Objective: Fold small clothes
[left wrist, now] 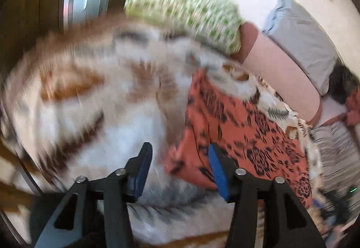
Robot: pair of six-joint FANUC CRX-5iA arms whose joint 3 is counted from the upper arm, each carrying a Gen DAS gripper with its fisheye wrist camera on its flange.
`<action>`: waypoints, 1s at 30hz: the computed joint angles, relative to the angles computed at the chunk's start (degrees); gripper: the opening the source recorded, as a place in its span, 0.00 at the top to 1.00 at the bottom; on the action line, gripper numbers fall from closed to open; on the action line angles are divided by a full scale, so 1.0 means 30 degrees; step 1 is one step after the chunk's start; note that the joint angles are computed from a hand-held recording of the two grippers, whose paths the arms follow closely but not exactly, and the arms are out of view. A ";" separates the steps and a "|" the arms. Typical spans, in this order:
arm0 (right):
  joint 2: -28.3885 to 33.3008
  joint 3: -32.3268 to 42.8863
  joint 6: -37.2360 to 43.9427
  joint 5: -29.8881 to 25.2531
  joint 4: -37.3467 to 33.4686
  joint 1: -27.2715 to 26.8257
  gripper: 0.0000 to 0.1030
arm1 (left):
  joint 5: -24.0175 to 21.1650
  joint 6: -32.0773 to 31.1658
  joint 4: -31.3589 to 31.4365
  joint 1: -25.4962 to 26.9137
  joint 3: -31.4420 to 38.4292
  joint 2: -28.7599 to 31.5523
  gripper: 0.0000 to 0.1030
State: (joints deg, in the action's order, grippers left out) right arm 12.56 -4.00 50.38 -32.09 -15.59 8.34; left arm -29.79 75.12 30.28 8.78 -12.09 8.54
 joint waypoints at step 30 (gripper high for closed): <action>0.2322 0.3493 0.7000 -0.0593 -0.0937 0.4136 0.64 | -0.4854 0.6445 -1.2007 -0.3412 0.8147 0.4143 0.27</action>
